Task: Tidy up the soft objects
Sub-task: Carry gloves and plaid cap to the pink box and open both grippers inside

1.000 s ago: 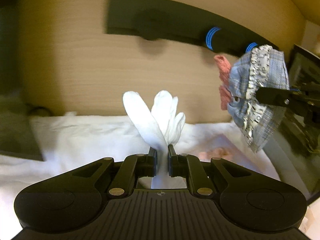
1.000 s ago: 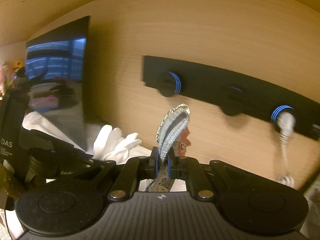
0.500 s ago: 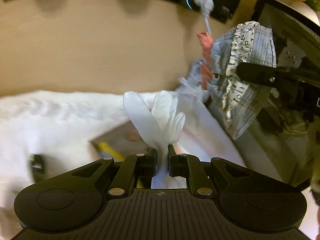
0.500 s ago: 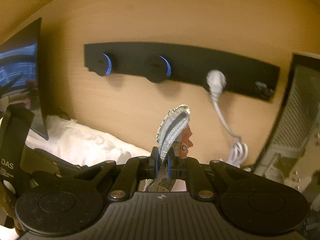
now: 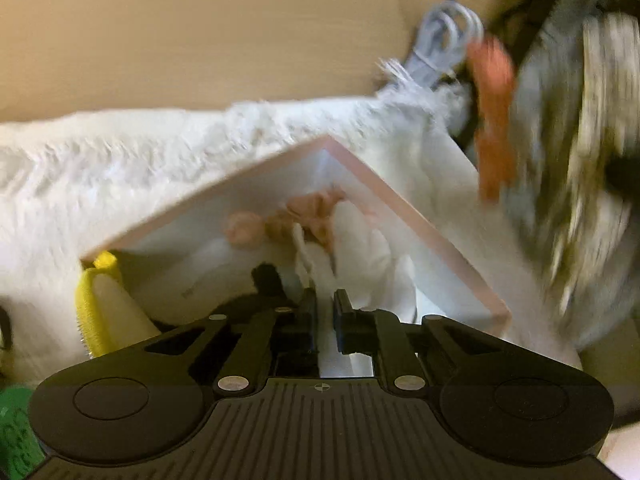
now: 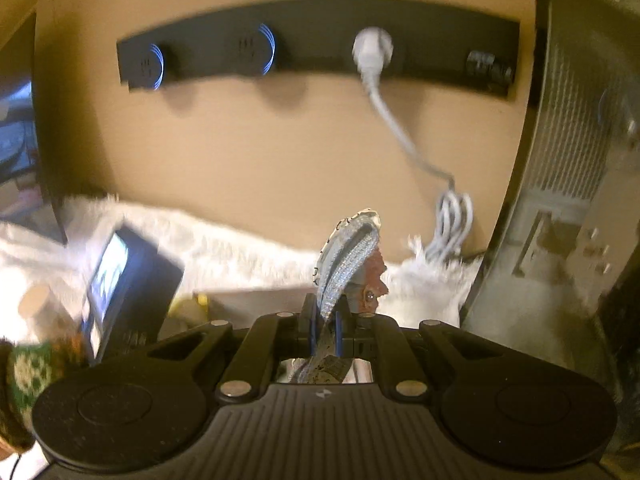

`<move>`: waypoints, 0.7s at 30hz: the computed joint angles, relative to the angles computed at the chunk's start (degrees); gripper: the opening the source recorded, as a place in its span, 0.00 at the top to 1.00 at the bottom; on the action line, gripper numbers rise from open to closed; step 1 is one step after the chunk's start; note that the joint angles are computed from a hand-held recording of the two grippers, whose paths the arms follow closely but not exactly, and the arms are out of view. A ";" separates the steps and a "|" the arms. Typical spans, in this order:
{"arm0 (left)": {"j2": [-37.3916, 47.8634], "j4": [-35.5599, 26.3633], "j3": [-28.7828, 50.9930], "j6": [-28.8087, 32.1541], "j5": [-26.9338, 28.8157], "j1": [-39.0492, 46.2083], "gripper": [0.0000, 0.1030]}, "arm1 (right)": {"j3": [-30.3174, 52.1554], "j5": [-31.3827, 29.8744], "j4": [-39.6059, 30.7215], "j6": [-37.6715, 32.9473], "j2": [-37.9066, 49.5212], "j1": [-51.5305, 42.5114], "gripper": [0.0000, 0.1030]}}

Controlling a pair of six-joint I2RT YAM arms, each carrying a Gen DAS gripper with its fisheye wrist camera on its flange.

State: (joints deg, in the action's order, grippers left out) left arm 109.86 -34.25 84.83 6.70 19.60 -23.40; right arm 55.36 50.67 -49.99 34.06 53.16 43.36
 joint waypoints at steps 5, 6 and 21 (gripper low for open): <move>-5.10 0.53 -1.32 -4.28 7.02 4.62 0.80 | -5.07 -4.83 6.04 -1.88 0.28 -2.21 0.92; -6.75 0.35 -1.78 -4.64 7.47 5.37 0.80 | -5.82 -5.47 7.70 -2.94 1.21 -2.85 0.92; -33.53 -0.79 -24.48 2.69 17.82 30.74 0.80 | -7.67 -28.23 25.79 -5.62 26.72 -18.89 0.95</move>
